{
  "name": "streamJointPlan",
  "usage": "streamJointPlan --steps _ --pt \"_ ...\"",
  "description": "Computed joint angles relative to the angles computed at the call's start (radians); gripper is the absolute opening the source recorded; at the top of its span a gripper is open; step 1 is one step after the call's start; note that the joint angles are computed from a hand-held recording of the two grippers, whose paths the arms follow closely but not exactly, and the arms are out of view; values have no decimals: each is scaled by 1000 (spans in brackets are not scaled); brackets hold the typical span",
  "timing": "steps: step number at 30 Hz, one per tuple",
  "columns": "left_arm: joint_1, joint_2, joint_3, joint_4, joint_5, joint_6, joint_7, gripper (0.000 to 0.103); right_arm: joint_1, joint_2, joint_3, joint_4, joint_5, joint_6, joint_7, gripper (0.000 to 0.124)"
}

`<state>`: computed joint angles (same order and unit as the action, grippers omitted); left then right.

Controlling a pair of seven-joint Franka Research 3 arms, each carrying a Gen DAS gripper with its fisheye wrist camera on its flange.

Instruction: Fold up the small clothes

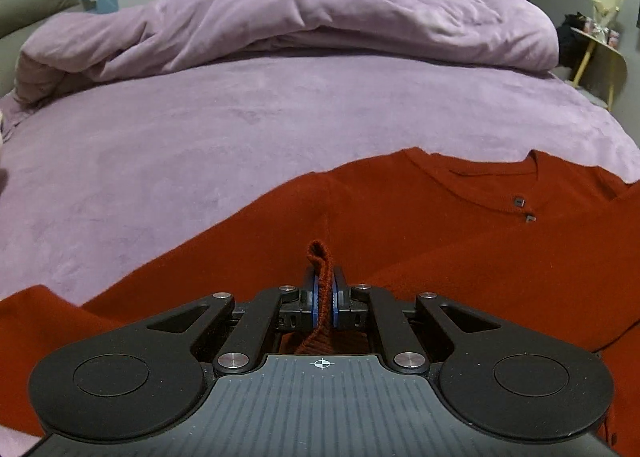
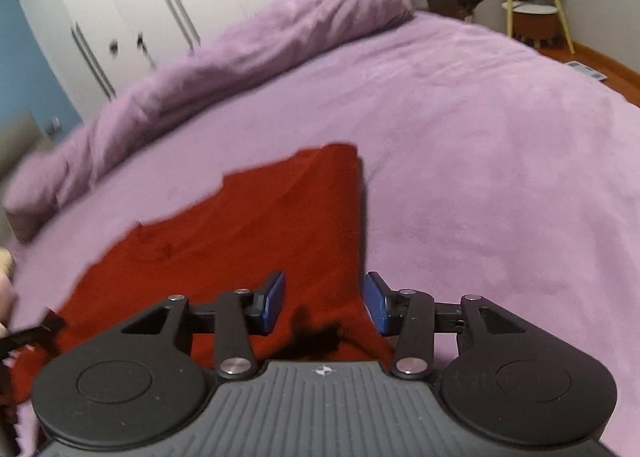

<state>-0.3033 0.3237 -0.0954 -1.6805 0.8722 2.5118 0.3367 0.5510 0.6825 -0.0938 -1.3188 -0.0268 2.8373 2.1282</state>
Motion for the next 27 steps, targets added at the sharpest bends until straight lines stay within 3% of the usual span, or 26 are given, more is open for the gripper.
streamJointPlan --steps 1,3,5,8,12,15,17,20,21,23,24,27 --pt "-2 -3 4 -1 13 6 -6 8 6 41 -11 67 -15 -42 -6 39" --pt "-9 12 12 29 49 7 -14 8 12 92 -19 146 -39 -78 -22 18" --pt "-15 12 20 38 80 15 -31 8 38 110 -56 166 -81 -69 -6 7" --pt "-21 33 27 63 111 18 -48 9 138 114 -211 151 -209 -68 136 7" --pt "-35 99 10 151 28 -120 61 12 166 126 -242 172 -306 -159 206 9" --pt "-49 48 21 92 32 -114 -7 15 202 75 -275 104 -403 -121 282 10" --pt "-58 3 26 42 65 -117 -101 23 216 32 -282 28 -468 -18 327 14" --pt "-20 -34 -7 -18 15 -24 -165 26 217 -5 -256 -47 -526 95 303 14" --pt "-3 -26 -25 -17 -38 2 -134 26 182 -5 -197 -47 -500 96 233 13" --pt "7 8 -46 10 -112 4 -56 26 127 13 -93 -5 -406 -8 83 13" --pt "1 28 -48 35 -133 -27 -21 26 129 24 -93 10 -402 -38 69 13" --pt "-38 71 -22 96 -106 -114 14 28 191 40 -184 8 -479 -24 89 12"
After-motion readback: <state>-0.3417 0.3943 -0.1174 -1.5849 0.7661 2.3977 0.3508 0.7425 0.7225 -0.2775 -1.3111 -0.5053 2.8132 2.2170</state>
